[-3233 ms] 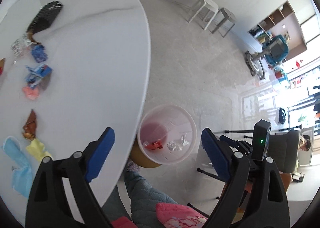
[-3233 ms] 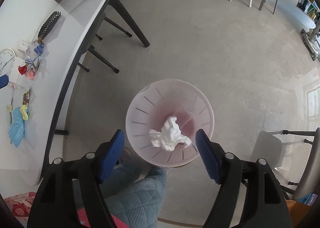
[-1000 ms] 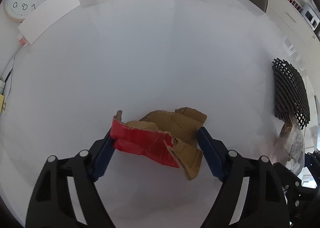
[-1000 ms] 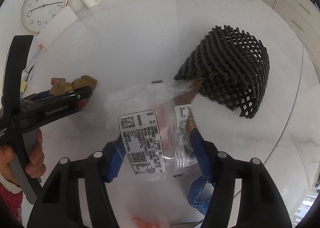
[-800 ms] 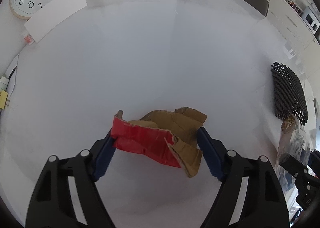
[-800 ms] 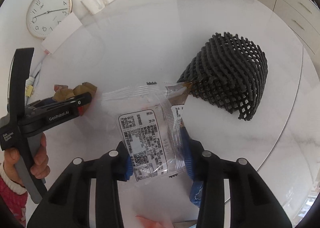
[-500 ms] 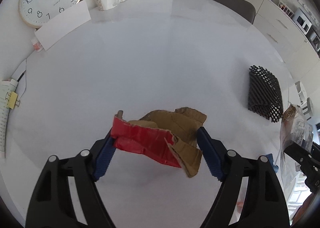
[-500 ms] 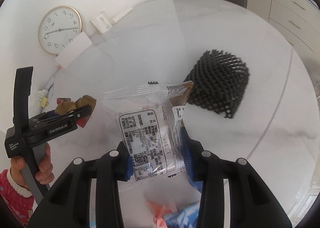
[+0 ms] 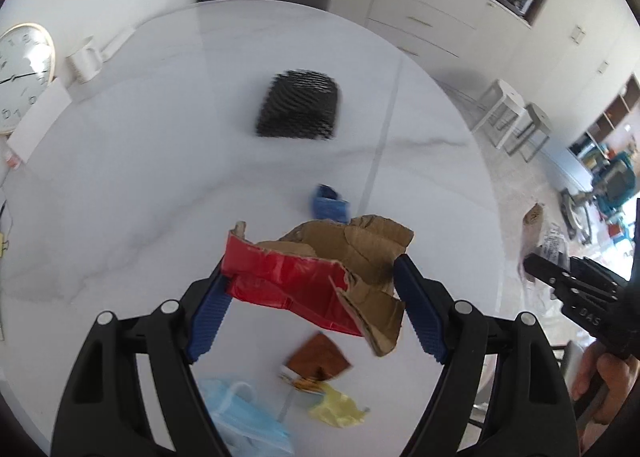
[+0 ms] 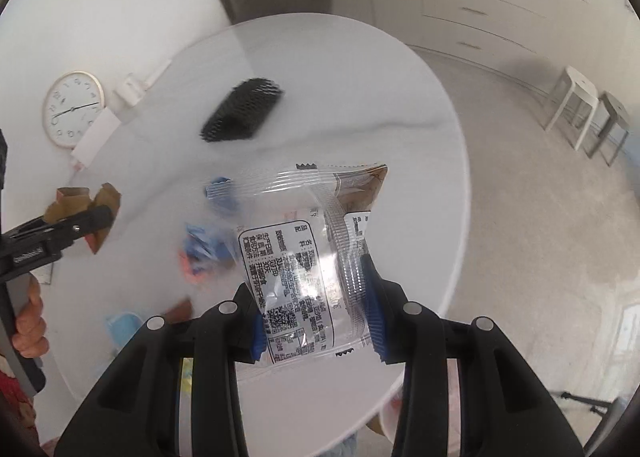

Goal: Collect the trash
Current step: 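Carry both items over the bin and open both grippers to drop them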

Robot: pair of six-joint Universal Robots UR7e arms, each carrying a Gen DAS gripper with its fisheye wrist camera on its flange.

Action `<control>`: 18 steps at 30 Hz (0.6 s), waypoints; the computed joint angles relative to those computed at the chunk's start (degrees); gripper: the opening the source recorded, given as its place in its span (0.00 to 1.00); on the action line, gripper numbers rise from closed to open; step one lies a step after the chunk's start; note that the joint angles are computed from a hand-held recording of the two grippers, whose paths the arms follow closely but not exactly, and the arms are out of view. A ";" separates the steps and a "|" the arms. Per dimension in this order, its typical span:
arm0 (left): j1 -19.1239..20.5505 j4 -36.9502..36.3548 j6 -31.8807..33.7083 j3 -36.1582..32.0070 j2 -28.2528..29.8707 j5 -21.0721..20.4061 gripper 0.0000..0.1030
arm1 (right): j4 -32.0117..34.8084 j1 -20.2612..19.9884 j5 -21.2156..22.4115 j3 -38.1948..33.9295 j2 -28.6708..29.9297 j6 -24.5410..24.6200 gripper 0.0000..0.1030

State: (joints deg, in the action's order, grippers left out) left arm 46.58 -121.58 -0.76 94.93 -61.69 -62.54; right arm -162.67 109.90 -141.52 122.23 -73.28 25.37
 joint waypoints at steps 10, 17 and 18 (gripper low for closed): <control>-12.49 1.29 2.98 12.80 0.77 -16.00 0.74 | 22.28 2.04 -6.33 21.55 -26.61 32.49 0.39; -20.50 0.60 4.11 17.81 7.51 -21.09 0.74 | 35.69 4.56 -7.47 27.45 -38.96 45.54 0.39; -21.33 1.01 3.79 17.88 8.36 -21.41 0.74 | 36.11 4.54 -7.30 28.34 -40.39 46.10 0.39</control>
State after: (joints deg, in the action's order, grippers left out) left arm 25.25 -120.57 3.03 112.81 -53.33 -83.96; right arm -126.56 114.44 -148.82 150.57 -113.67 71.47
